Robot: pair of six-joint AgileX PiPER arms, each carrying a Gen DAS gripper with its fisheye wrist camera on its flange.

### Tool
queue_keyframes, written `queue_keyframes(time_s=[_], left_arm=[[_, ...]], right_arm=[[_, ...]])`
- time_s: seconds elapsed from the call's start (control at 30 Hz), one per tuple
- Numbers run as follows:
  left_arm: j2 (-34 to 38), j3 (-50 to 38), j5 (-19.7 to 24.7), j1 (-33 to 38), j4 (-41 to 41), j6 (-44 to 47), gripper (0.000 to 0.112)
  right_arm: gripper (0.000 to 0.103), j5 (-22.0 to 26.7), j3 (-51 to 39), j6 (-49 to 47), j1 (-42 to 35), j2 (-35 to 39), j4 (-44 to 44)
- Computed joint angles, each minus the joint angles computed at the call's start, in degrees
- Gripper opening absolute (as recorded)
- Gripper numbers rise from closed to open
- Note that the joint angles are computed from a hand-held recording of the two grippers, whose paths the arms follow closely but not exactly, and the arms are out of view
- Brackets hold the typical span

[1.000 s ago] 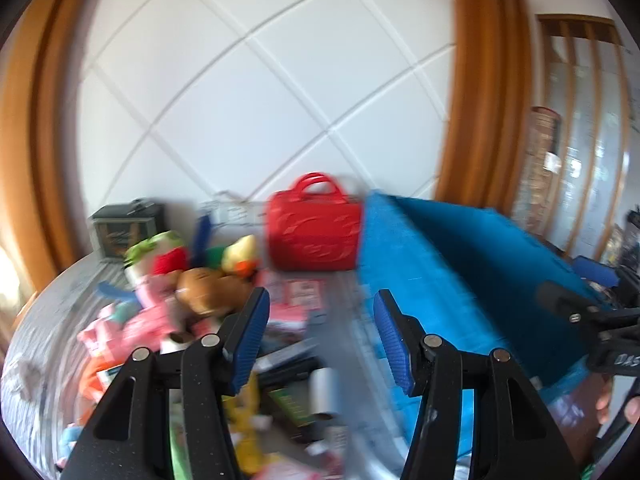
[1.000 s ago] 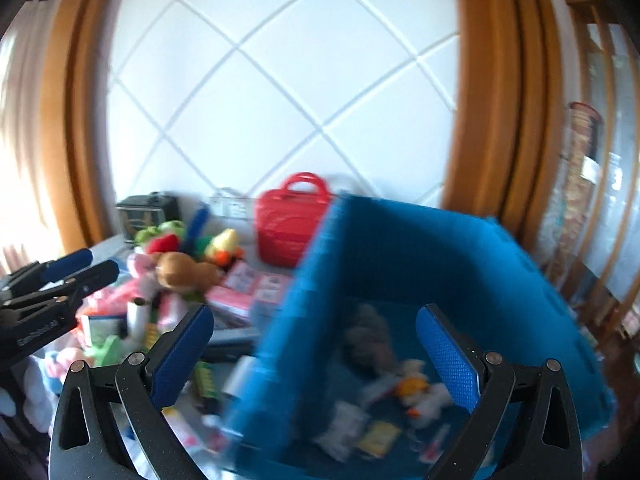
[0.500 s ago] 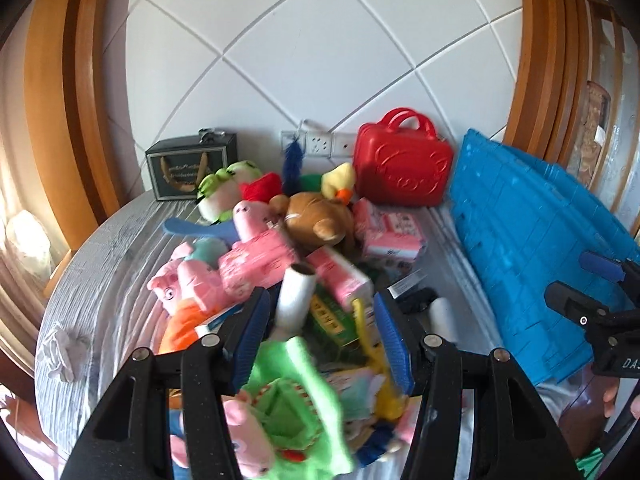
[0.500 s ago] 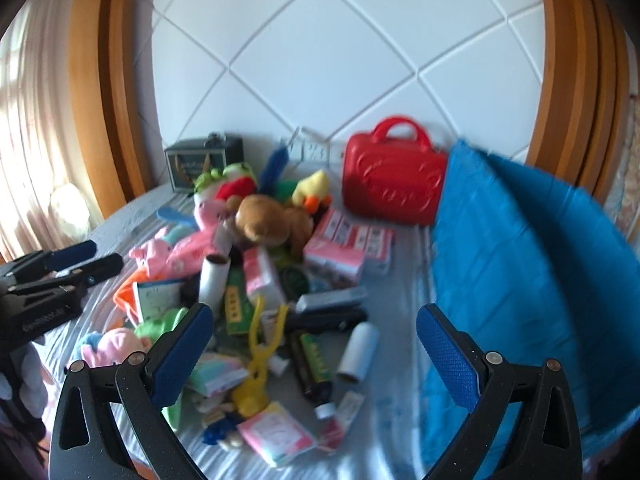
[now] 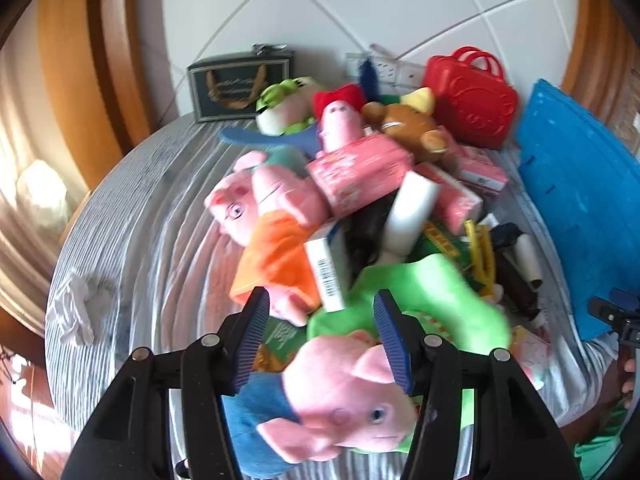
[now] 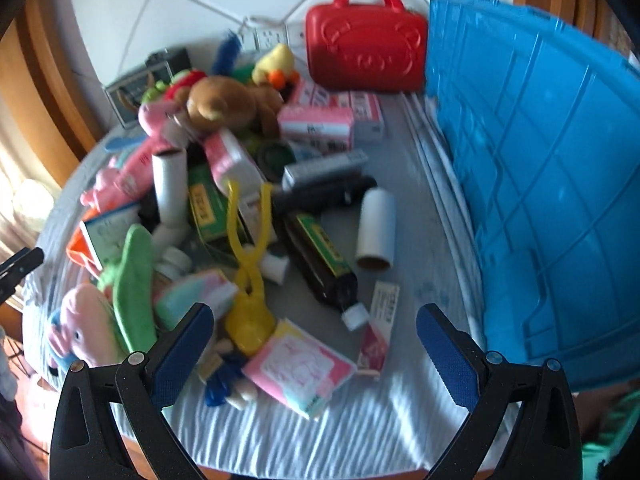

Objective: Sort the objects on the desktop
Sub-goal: 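Reach the left gripper to the pink-teal tissue pack while the right reaches the pink pad packet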

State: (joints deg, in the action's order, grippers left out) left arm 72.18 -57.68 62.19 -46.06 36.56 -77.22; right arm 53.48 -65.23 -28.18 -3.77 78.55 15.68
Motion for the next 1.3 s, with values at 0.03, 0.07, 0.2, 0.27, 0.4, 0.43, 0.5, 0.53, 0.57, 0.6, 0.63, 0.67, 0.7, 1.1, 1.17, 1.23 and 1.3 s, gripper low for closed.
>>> queue_keyframes(time_s=[0.03,0.07,0.2,0.27,0.4,0.43,0.5,0.53,0.57,0.6,0.63,0.67,0.7,1.1,1.17,1.23,1.3], left_arm=[[-0.62,1.23,-0.13,0.74,-0.51,-0.54,0.053],[-1.28,2.41,-0.39,1.4,-0.95,-1.15,0.053],[-2.02,4.43,0.43,1.89,-1.85,-3.74,0.053],[-1.62,4.02,2.13,1.1,-2.2,-4.51,0.053],[-0.61,2.89,5.05,-0.41,-2.71,-6.09,0.053],[-0.44,2.96,5.55,-0.52,-2.92,-6.63,0.053],[-0.29,3.39,5.85,-0.54,-3.62,-6.91,0.053],[-0.03,3.72,5.97,-0.37,-4.16,-6.78,0.053],[0.02,4.05,5.84,-0.09,-4.58,-6.63,0.053],[-0.15,4.51,5.41,0.26,-5.05,-6.58,0.053],[-0.18,4.74,4.66,0.69,-5.3,-6.25,0.053],[0.1,4.48,4.06,0.87,-5.5,-5.74,0.053],[0.73,3.81,3.3,0.95,-5.58,-4.71,0.053],[27.28,-26.49,-10.16,-2.82,-16.08,32.61,0.053],[31.79,-30.54,-10.28,-2.46,-20.32,39.31,0.053],[35.47,-33.17,-8.07,-2.32,-22.08,43.96,0.053],[36.86,-32.89,-7.3,-2.09,-23.28,46.75,0.053]], right_arm=[[0.103,0.4,-0.01,-0.31,-0.23,0.41,0.05],[0.103,0.75,-0.17,-0.72,-0.28,0.88,0.18],[0.103,1.29,-0.86,-2.84,0.17,2.82,0.21],[0.103,0.88,-1.48,-4.93,0.03,4.4,1.5],[0.103,0.79,-2.44,-8.03,-0.61,7.82,4.69],[0.103,0.96,-2.58,-9.52,-1.02,8.89,5.8],[0.103,0.19,-2.26,-11.01,-1.37,10.41,6.59],[0.103,-0.17,-2.0,-11.06,-1.68,11.25,6.66],[0.103,-0.2,-1.86,-10.6,-1.84,11.7,6.54],[0.103,-0.01,-1.75,-10.23,-2.12,12.06,6.49],[0.103,0.41,-1.64,-10.23,-2.69,12.44,6.44],[0.103,0.33,-1.51,-9.92,-2.78,12.55,5.99],[0.103,-0.16,-1.2,-9.05,-2.82,12.54,4.76],[0.103,-1.89,8.02,0.82,-7.01,5.25,-0.34],[0.103,-1.86,9.63,1.74,-8.26,3.88,-0.93],[0.103,-2.28,11.58,2.95,-9.58,2.58,-1.66],[0.103,-2.56,13.03,3.1,-10.86,1.83,-1.33]])
